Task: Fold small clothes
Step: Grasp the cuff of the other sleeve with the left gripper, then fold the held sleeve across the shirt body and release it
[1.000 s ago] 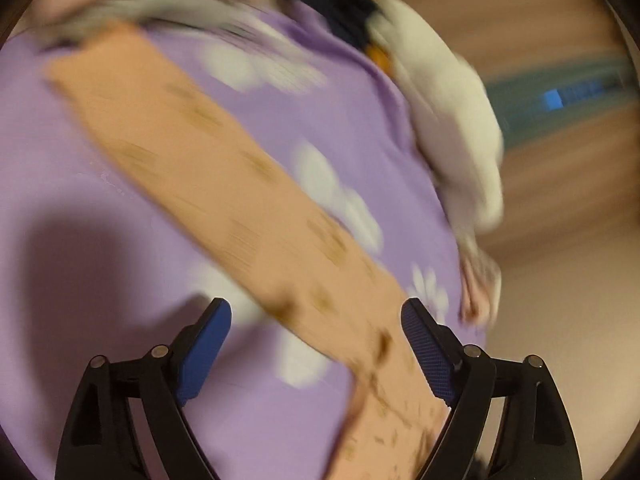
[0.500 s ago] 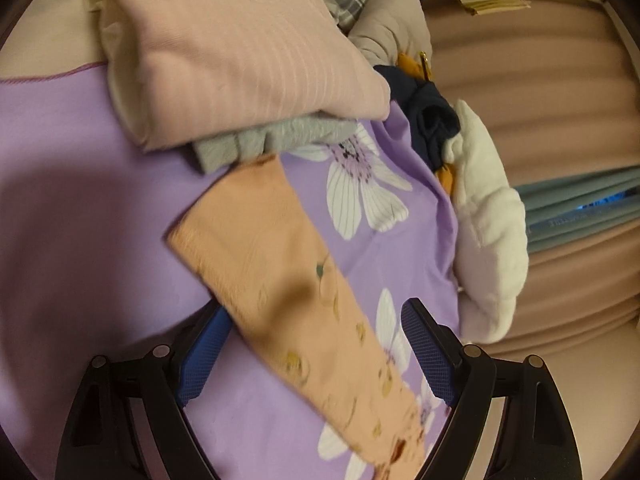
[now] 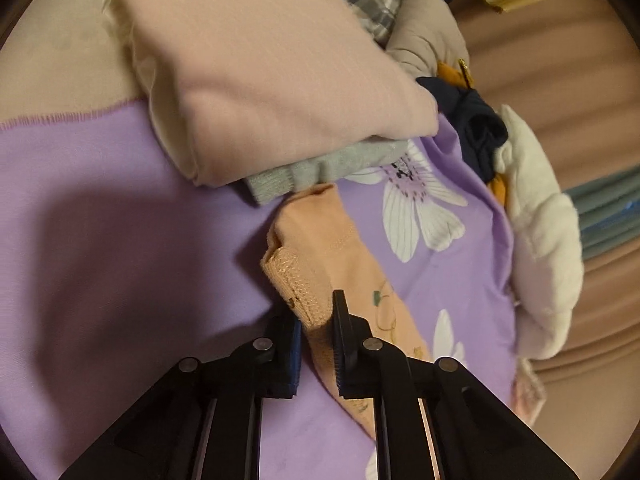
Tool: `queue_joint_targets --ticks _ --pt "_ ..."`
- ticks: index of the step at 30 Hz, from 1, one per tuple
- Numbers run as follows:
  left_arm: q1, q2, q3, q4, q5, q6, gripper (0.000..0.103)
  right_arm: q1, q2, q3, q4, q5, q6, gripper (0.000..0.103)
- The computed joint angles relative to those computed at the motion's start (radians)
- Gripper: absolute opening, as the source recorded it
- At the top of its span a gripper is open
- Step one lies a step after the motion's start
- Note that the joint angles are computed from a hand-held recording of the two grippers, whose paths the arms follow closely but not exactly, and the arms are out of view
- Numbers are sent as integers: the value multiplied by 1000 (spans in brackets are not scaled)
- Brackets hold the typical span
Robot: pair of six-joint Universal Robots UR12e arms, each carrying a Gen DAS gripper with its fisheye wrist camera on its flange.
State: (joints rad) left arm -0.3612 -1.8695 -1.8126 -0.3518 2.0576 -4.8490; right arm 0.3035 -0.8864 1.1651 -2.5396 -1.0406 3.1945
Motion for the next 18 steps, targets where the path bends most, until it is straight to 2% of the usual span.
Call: queue_joint_targets --ticks 1,5,9,12,13,18 --pt "-5 0 17 -31 9 28 6 -2 -2 4 -4 5 -1 35" --pt "-32 -28 130 -100 53 202 5 -8 -10 19 -21 11 2 35" --pt "-66 -83 262 -92 90 392 5 -16 -19 39 -40 22 11 35" --pt "-88 -137 360 -45 69 511 5 -23 -27 56 -59 40 16 36" --pt "-98 -164 410 -53 64 559 5 -26 -30 63 -68 48 18 36" --pt "-130 -277 599 -105 -8 696 5 -46 -36 90 -120 88 57 36"
